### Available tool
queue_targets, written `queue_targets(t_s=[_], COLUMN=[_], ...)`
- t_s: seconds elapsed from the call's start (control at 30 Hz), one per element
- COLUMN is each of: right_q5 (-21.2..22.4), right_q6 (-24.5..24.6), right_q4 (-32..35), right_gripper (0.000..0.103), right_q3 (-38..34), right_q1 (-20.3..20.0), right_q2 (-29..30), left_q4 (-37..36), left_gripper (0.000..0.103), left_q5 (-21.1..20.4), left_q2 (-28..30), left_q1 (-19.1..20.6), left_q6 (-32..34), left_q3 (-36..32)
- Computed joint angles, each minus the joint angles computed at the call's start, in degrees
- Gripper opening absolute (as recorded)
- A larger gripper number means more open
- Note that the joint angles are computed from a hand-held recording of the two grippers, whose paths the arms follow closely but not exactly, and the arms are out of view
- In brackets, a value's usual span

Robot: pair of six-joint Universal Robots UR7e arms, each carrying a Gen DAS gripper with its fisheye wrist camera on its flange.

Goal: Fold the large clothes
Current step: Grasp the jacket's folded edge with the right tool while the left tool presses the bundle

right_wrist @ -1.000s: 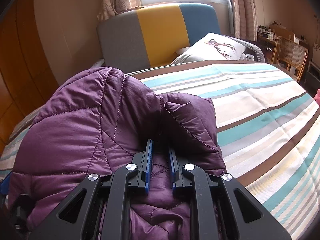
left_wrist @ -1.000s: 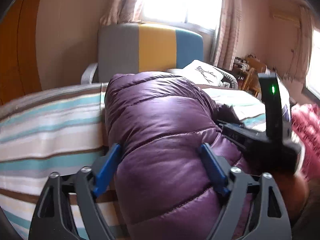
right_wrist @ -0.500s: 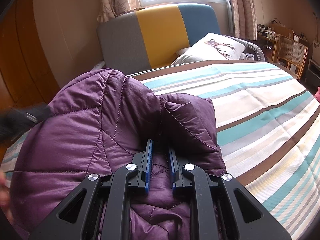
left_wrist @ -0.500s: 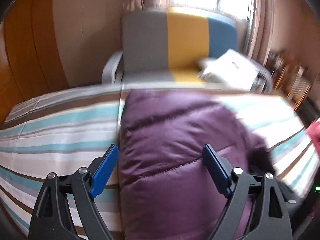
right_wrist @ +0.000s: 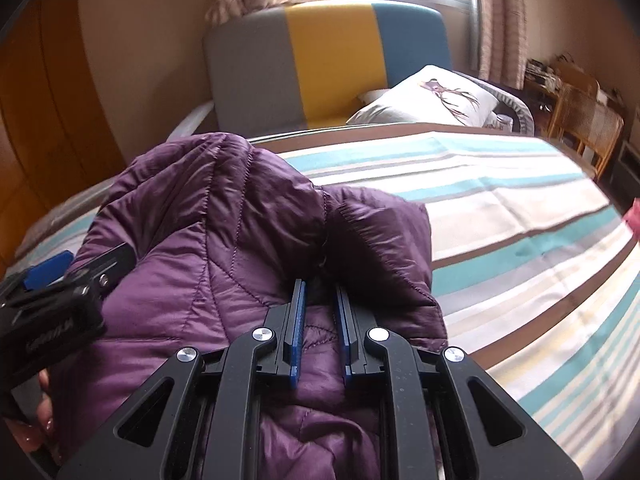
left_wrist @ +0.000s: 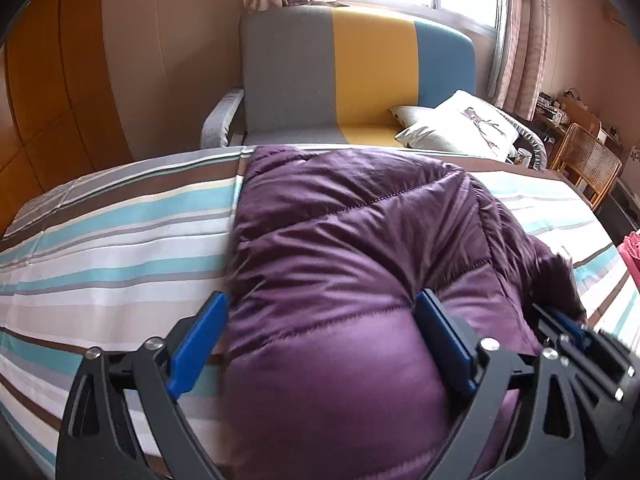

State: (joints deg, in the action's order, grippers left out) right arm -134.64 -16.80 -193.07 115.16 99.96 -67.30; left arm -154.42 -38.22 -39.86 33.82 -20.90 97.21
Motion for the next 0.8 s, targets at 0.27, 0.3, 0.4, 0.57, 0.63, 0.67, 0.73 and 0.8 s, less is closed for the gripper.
queue_targets(t_s=[0.27, 0.3, 0.4, 0.57, 0.63, 0.67, 0.73, 0.8], right_q5=[1.1, 1.3, 0.4, -0.1, 0.8, 1.1, 1.1, 0.7], right_q6=[3.6, 4.1, 4.9, 1.2, 0.8, 1.1, 1.0, 0.5], right_q4=[6.9, 8.5, 11.3, 8.8, 7.3, 6.8, 4.8, 3.0], right_gripper=[0.014, 0.014, 0.014, 0.014, 0.014, 0.014, 0.014, 0.014], right_q3=[-6.4, -7.7, -9.8, -9.6, -9.0, -8.7, -8.3, -8.2], right_q1=[2.4, 1.9, 0.3, -2.6, -3.6, -3.9, -4.2, -4.2], right_q2=[-0.8, 0.0, 1.7, 3.8, 4.0, 4.0, 4.6, 5.1], left_q4=[2.9, 3.9, 8.9, 10.5, 8.2, 7.8, 7.1, 6.8], left_gripper=[0.100, 0.100, 0.100, 0.101, 0.101, 0.101, 0.101, 0.101], left_q5=[2.1, 2.2, 2.2, 0.5, 1.1, 1.4, 1.7, 1.6], left_q2=[-0.1, 0.3, 2.8, 5.5, 6.3, 6.7, 7.5, 8.1], left_q1=[0.0, 0.3, 1.6, 3.3, 3.3, 3.3, 3.6, 3.8], left_q6=[-0.7, -1.0, -0.8, 0.5, 1.9, 2.5, 3.0, 3.3], left_q3=[-4.9, -6.0, -10.4, -12.0, -11.6, -11.6, -11.7, -11.9])
